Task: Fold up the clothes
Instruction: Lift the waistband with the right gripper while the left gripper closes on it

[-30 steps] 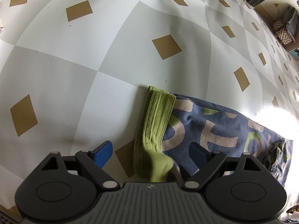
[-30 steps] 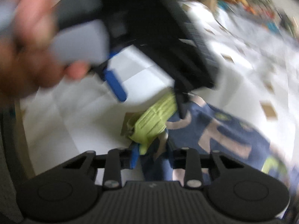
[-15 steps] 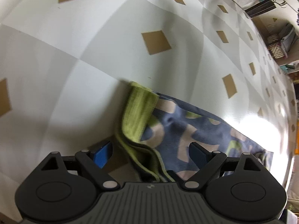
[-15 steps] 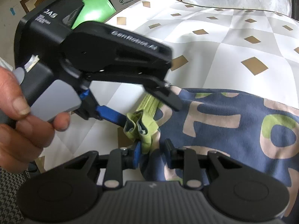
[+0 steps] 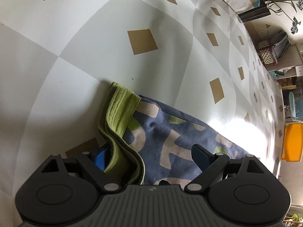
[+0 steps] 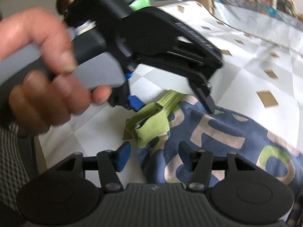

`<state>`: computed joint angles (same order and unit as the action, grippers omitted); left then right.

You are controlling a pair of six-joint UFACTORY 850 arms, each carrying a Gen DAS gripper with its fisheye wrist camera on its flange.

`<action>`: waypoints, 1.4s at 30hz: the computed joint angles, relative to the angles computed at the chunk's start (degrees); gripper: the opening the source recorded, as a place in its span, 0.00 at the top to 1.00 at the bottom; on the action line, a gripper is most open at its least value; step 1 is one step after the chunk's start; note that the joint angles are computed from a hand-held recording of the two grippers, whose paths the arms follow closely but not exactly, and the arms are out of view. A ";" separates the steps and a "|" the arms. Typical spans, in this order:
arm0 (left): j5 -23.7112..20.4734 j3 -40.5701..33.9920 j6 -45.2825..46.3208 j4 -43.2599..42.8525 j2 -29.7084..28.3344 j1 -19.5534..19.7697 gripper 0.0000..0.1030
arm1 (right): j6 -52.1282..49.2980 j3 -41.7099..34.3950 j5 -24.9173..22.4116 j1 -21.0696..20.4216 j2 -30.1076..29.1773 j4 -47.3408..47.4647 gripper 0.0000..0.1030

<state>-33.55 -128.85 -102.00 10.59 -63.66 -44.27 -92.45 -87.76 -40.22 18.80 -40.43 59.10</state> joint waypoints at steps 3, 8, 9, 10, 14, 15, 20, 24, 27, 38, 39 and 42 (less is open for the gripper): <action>1.86 1.37 -0.42 0.78 0.92 -0.06 0.14 | -4.91 1.46 1.69 0.64 0.70 1.76 0.43; 2.72 1.27 0.42 0.54 1.11 -0.10 0.14 | -10.22 2.93 5.88 2.01 0.83 5.89 0.41; 2.63 1.00 0.92 0.13 0.96 -0.07 0.14 | -10.32 2.85 6.31 2.24 0.64 6.20 0.41; 2.49 0.63 1.42 -0.29 0.73 -0.04 0.14 | -10.19 2.59 6.60 2.46 0.33 6.18 0.41; 2.70 0.72 1.51 -0.86 0.74 0.03 0.14 | -11.67 1.84 8.42 3.42 -0.66 7.40 0.41; 2.78 0.81 1.42 -0.91 0.78 0.04 0.14 | -12.19 1.65 8.64 3.62 -0.88 7.90 0.41; 2.83 0.89 1.88 -1.48 0.82 0.10 0.14 | -13.66 1.18 9.24 4.50 -1.42 9.26 0.53; 3.69 2.84 0.94 -1.82 1.84 0.15 0.14 | -8.99 0.43 10.15 4.64 -1.63 7.68 0.76; 2.80 3.70 -0.57 -0.90 2.50 0.11 0.13 | -6.11 -0.33 9.65 3.97 -1.78 7.68 0.80; 0.60 2.72 -4.80 1.12 1.51 0.40 0.06 | -6.52 -0.98 4.69 1.68 -1.23 8.30 0.80; 1.07 2.70 -5.85 1.92 1.44 0.46 0.06 | -6.82 -1.10 4.64 1.60 -1.38 8.40 0.80; 1.08 0.96 -6.44 2.64 0.34 0.70 0.06 | -6.93 -2.05 4.74 1.87 -2.37 8.60 0.80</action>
